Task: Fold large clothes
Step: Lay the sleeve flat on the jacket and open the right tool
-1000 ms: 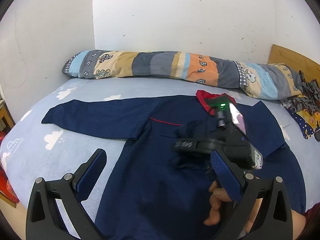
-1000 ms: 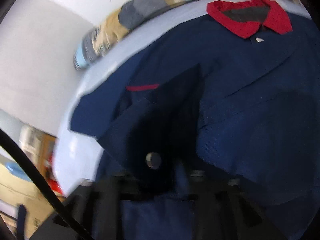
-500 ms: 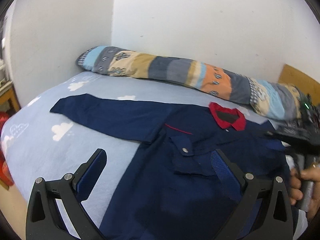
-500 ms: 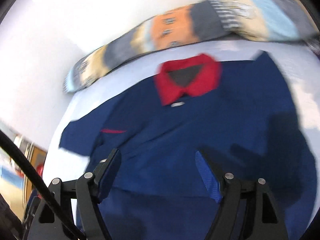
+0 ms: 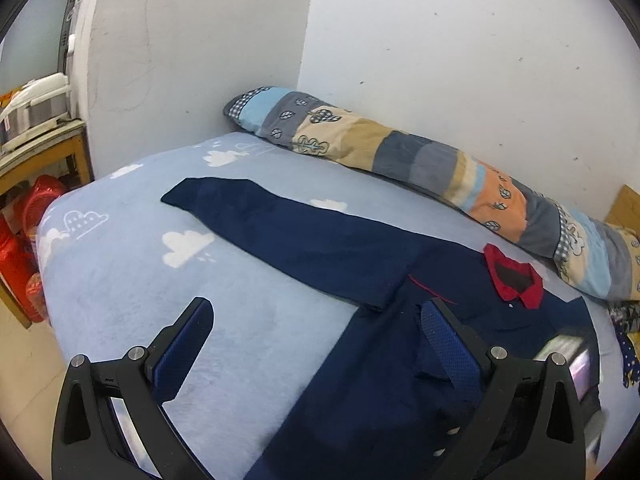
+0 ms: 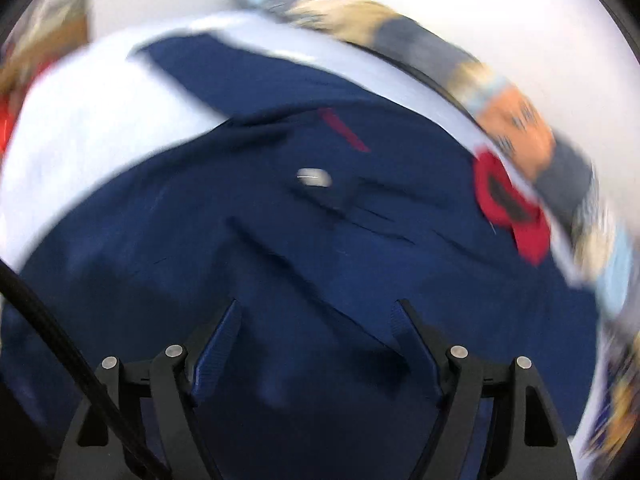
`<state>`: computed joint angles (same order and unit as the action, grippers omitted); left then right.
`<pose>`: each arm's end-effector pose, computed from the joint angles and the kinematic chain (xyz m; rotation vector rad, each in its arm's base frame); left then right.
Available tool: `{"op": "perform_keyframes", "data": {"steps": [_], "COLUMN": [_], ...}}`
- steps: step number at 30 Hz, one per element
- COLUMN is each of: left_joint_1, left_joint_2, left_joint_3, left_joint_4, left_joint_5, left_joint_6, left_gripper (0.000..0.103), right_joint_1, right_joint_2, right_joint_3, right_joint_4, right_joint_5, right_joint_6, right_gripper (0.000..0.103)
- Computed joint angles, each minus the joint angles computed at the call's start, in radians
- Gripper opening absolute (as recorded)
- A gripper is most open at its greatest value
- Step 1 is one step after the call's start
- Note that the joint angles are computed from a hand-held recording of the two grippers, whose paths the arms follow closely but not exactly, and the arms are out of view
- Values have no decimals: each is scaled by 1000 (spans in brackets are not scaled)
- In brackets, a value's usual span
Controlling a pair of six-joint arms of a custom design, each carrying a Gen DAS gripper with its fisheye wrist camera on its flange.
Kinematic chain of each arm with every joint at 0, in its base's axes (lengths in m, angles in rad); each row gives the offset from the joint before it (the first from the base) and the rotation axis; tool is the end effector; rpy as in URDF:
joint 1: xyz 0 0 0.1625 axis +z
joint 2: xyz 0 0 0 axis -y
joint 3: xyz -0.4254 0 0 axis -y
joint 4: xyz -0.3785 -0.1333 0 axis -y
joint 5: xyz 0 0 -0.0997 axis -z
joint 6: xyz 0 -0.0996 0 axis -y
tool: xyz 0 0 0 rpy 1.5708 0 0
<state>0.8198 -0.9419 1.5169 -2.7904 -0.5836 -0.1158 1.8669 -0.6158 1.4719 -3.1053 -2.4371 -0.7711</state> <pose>-0.3062 -0.6452 0.3167 0.3154 2.2412 -1.1784 0.2631 -0.6656 0.1347 0.7771 -1.9926 0.4942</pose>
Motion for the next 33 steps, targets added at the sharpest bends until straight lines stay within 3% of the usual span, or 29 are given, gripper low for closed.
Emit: {"op": "perform_keyframes", "data": {"steps": [2, 4, 5, 6, 7, 9, 14, 16, 18, 19, 21, 24, 25, 26, 27, 30, 32, 33], "left_joint_1": [5, 9, 9, 9, 8, 6, 1, -2, -3, -3, -1, -3, -4, -5, -7, -9, -10, -10], "left_joint_2": [-6, -10, -12, -12, -13, -11, -5, 0, 3, 5, 4, 2, 3, 2, 3, 7, 9, 10], "left_joint_3": [-3, -3, -3, -2, -1, 0, -2, -2, -3, -8, -11, -8, -8, -6, -6, -6, -5, -6], "left_joint_4": [28, 45, 46, 41, 41, 39, 38, 36, 47, 59, 85, 70, 66, 62, 59, 61, 62, 63], "left_joint_5": [-8, -16, -16, -17, -19, -22, -34, -33, -35, -38, -51, -58, -59, -58, -58, -55, -56, -55], "left_joint_6": [-21, -30, -30, -25, -22, -20, -18, -8, -6, -9, -15, -4, -1, 0, 1, 6, 9, 10], "left_gripper": [103, 103, 103, 103, 103, 103, 103, 103, 103, 103, 103, 103, 103, 103, 103, 103, 103, 103], "right_joint_1": [7, -3, -12, -17, -30, -33, -5, 2, -4, -19, -34, -34, -36, -39, -42, -74, -121, -143], "right_joint_2": [95, 135, 138, 131, 125, 105, 174, 212, 239, 240, 206, 90, 41, -4, -46, -165, -251, -292], "right_joint_3": [-67, -131, -164, -193, -235, -269, -442, -515, -576, -586, -529, -336, -261, -193, -139, 0, 73, 102], "right_joint_4": [-146, -179, -142, -68, 22, 124, 90, 152, 285, 371, 416, 250, 182, 120, 77, -17, 53, 143], "right_joint_5": [-51, -42, -33, -38, -26, 21, 81, 86, 61, 69, 98, 215, 262, 282, 285, 218, 130, 91], "right_joint_6": [-185, -221, -177, -90, 15, 144, 177, 218, 309, 379, 465, 426, 415, 408, 409, 430, 551, 648], "right_gripper": [81, 77, 51, 33, 22, 21, 20, 20, 29, 48, 53, 66, 76, 85, 87, 89, 89, 89]}}
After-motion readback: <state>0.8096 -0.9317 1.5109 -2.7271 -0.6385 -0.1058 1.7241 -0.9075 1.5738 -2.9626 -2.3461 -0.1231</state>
